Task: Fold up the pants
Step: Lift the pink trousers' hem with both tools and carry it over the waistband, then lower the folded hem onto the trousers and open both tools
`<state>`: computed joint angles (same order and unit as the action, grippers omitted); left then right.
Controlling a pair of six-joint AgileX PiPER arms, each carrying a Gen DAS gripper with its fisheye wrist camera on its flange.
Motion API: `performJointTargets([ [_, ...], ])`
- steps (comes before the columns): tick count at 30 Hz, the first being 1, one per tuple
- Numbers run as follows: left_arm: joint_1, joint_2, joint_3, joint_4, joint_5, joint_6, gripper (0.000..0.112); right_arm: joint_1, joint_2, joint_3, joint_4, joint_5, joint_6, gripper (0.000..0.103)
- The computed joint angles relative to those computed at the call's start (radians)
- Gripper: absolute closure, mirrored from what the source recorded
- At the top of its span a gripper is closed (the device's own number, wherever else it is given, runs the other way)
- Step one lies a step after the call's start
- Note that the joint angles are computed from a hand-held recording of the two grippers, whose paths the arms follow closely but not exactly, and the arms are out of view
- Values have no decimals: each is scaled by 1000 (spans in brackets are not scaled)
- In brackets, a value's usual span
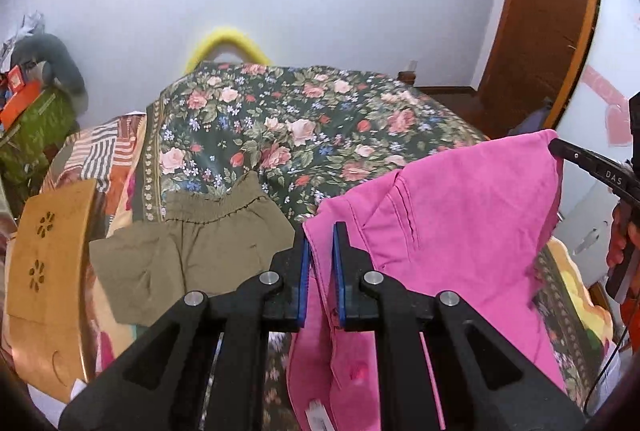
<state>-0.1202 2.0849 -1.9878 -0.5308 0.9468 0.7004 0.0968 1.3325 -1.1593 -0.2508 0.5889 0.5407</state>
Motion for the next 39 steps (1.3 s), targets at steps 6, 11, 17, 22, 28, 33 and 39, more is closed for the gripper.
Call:
performJointTargets([
  [6, 37, -209, 285, -61, -72, 115, 101, 139, -160, 71, -120, 101, 144, 101],
  [11, 74, -339, 482, -108, -105, 214, 101, 326, -250, 128, -271, 227, 326, 101],
  [17, 120, -471, 710, -137, -148, 344, 101, 553, -328, 218, -397, 349, 546, 101],
  [22, 154, -532, 859, -153, -173, 452, 101, 712, -361, 319, -447, 402, 726, 101],
  [28, 210, -572, 992, -177, -178, 543, 101, 912, -377, 439, -479, 459, 959, 101],
  [33, 280, -602, 1068, -213, -149, 633, 100, 1050, -377, 518, -468, 483, 1113, 100],
  [39, 324, -651, 1132, -171, -144, 675, 97, 1185, -355, 542, -433, 531, 1217, 97],
])
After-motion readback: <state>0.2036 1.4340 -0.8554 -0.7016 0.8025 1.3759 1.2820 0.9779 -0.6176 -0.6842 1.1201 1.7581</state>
